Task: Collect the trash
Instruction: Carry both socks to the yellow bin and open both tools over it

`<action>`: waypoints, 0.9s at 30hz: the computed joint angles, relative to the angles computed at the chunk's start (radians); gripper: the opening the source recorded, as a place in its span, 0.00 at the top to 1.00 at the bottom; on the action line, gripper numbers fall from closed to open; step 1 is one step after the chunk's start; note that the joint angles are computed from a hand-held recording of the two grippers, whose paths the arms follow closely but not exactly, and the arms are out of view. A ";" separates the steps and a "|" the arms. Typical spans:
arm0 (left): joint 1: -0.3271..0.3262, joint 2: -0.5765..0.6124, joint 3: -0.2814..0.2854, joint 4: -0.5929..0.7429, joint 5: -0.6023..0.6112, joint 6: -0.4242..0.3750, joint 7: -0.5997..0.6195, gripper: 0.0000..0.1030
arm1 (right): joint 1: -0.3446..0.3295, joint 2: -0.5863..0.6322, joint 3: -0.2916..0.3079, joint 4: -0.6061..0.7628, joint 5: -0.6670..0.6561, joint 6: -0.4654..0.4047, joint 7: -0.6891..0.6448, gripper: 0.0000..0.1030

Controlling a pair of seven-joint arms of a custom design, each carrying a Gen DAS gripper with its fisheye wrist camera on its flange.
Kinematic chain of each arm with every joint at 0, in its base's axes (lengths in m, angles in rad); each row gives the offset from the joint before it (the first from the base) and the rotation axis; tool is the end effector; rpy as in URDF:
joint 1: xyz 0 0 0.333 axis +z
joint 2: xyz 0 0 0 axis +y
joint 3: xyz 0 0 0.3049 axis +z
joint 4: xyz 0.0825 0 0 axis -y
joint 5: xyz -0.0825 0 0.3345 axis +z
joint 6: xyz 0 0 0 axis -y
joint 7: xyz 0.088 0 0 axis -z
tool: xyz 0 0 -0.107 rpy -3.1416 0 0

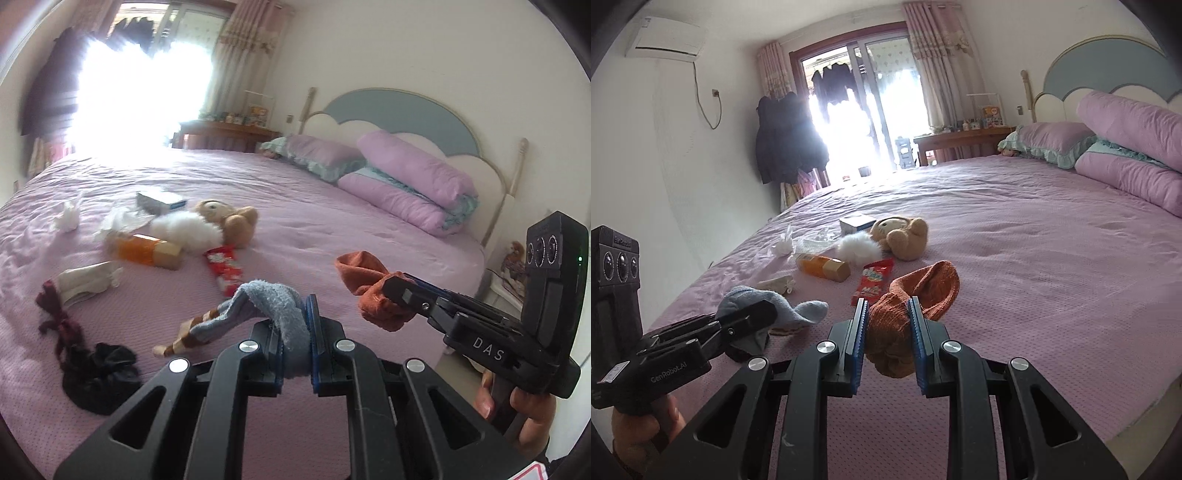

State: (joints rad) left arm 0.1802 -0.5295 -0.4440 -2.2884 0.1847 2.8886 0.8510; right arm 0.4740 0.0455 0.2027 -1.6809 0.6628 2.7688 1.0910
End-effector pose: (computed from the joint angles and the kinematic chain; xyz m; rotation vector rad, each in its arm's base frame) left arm 0.3840 -0.1674 0.6614 -1.7541 1.3966 -1.1329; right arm 0.4666 0.3366 0.6768 -1.8138 0.8841 -0.2371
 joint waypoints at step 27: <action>-0.642 0.633 0.094 0.496 -0.453 -0.078 0.677 0.90 | -0.247 -0.571 -0.249 -0.773 -0.600 -0.271 0.742 0.60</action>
